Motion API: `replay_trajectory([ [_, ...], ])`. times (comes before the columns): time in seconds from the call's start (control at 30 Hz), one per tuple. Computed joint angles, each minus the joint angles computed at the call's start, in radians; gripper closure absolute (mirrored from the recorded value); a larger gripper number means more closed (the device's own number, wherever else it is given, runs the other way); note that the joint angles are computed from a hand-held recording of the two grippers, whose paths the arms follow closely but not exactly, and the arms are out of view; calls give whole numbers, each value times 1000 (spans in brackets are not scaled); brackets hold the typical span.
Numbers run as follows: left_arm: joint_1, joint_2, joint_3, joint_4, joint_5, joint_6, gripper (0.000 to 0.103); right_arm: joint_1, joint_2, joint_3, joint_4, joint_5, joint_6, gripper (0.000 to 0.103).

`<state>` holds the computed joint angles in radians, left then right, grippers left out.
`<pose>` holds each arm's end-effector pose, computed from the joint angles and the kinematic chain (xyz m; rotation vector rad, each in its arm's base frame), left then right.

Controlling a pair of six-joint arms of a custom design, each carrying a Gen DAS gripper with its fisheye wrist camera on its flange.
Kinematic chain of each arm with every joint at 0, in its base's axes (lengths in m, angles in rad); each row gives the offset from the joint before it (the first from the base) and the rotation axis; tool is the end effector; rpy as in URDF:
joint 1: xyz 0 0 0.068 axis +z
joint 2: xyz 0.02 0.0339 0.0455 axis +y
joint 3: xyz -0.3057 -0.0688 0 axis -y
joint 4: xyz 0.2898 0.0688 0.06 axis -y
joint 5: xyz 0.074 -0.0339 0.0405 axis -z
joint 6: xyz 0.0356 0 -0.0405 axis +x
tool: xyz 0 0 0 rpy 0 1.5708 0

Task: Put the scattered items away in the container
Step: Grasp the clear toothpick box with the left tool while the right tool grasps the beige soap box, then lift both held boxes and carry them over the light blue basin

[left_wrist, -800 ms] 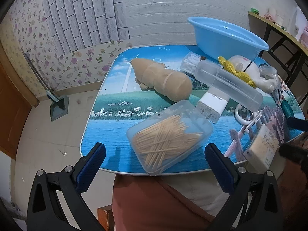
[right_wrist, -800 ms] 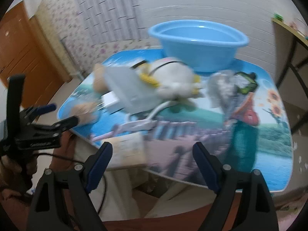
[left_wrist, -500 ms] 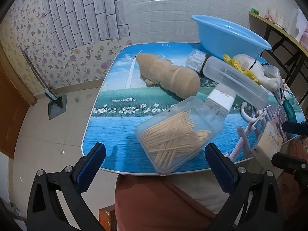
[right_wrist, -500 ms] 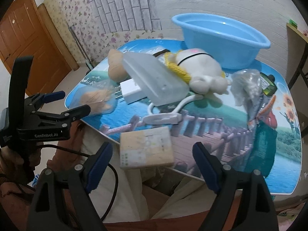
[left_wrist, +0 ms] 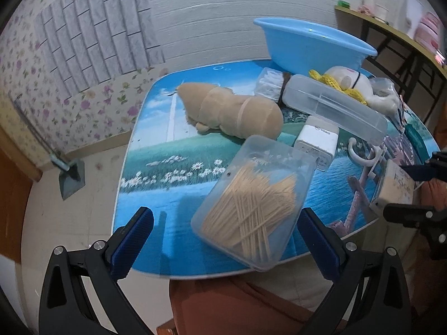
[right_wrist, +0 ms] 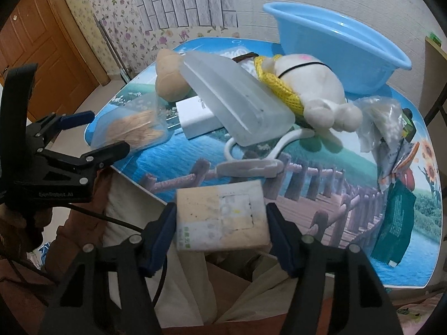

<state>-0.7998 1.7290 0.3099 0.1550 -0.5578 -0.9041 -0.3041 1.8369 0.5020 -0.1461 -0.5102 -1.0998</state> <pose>0.1548 -0.1323 0.0386 -0.2428 2.5109 0.1821 0.2303 -0.0540 0.0360 -1.0785 2.4843 0.4607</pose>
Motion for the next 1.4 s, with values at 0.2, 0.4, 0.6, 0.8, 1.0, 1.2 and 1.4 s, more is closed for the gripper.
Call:
replay_trajectory([
  [0.2, 25, 18, -16, 97, 30, 65, 0, -3, -6, -3, 23, 9, 34, 41],
  [0.4, -26, -26, -16, 44, 0, 36, 31, -28, -16, 3, 20, 2, 42, 41],
  [0.6, -60, -41, -2, -15, 2, -44, 32, -67, -14, 14, 48, 0, 57, 41],
  [0.8, -57, 26, -1, 43, 46, -88, 32, -110, 16, 45, 72, 2, 72, 41],
  [1.0, -45, 49, 2, 68, 25, -107, 31, -128, 50, 68, 66, -2, 59, 41],
  [1.2, -53, 82, 2, 110, -17, -127, 31, -138, 47, 63, 52, -17, 31, 40],
  [1.4, -62, 101, 0, 127, -52, -151, 32, -127, 60, 65, 72, -8, 34, 39],
])
